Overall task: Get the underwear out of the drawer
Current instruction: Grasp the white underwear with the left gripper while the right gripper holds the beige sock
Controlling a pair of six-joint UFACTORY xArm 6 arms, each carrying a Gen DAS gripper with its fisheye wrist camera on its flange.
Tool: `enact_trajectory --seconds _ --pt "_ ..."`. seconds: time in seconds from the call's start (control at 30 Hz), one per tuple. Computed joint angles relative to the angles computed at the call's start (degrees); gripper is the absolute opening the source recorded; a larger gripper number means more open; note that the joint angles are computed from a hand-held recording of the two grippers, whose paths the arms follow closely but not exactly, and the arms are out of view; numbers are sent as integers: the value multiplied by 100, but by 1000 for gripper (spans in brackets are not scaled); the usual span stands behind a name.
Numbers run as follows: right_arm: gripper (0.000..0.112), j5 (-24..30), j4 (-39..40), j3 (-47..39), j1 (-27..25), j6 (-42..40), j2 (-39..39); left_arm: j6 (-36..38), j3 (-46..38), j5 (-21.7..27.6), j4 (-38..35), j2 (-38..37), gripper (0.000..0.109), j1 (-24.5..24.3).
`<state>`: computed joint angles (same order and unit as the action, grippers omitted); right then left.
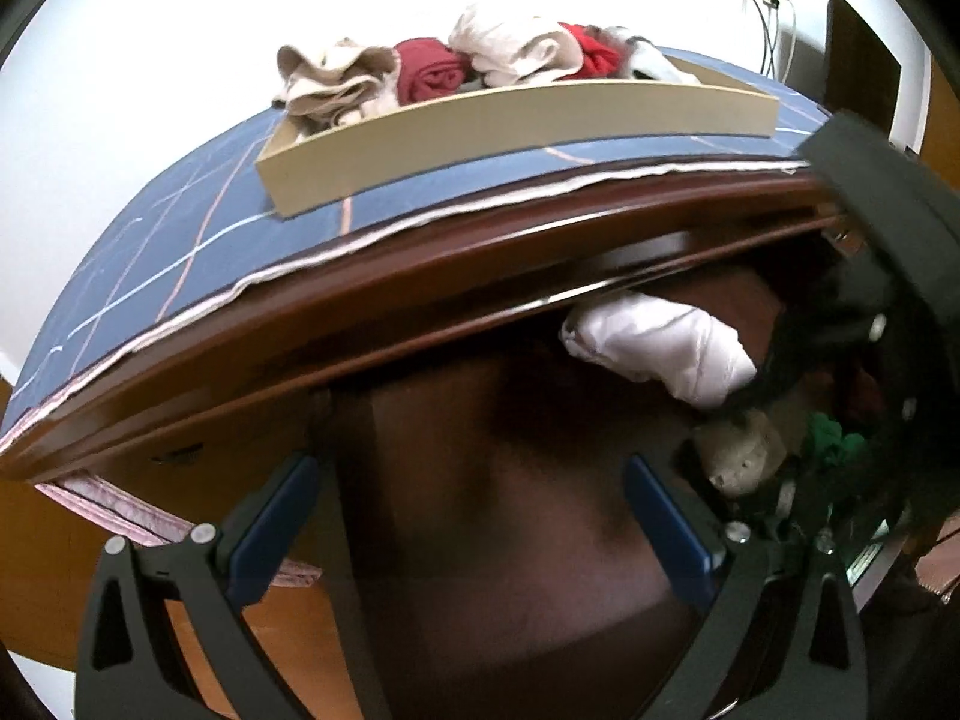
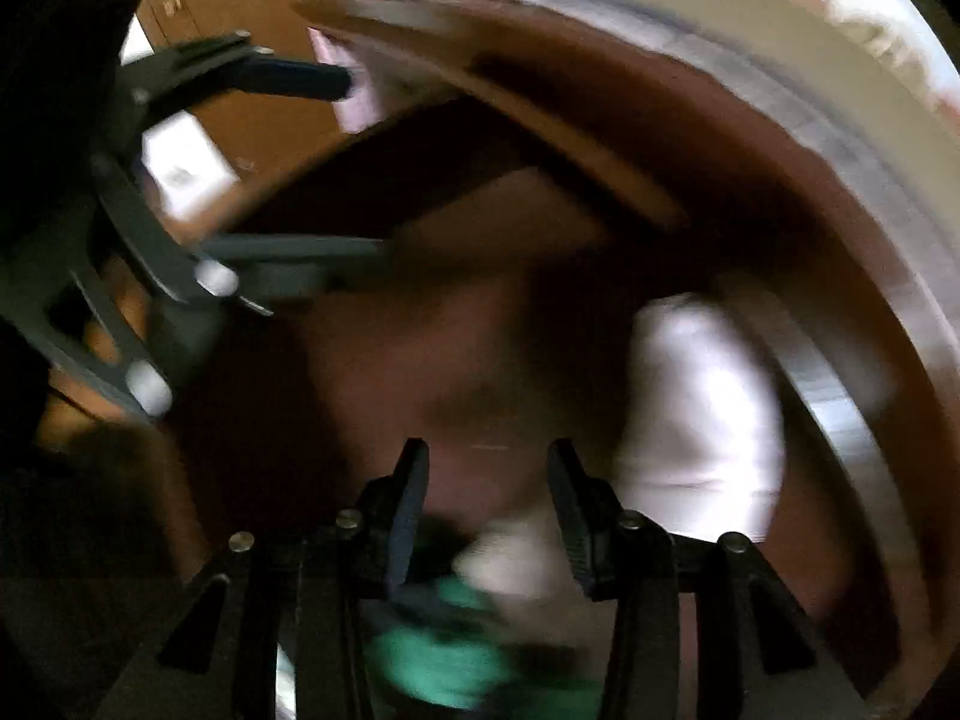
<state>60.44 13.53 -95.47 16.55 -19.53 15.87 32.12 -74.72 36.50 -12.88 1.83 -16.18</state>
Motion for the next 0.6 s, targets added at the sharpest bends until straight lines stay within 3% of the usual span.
enact_trajectory --seconds 0.27,0.33,0.4,0.5,0.6 --pt "45 -995 -1844 482 197 1108 192 4 154 41 -38 -75 102 -34" --pt "45 -548 -1861 29 240 1190 536 21 126 56 -34 -59 102 -28" --pt "45 -690 -1803 -312 291 1126 924 34 95 56 -62 -38 102 -23" --pt "47 -615 -1515 -41 193 825 654 7 24 87 -59 28 102 -7" --pt "47 -270 -1200 -400 206 473 834 -53 -35 127 -24 73 102 -36"
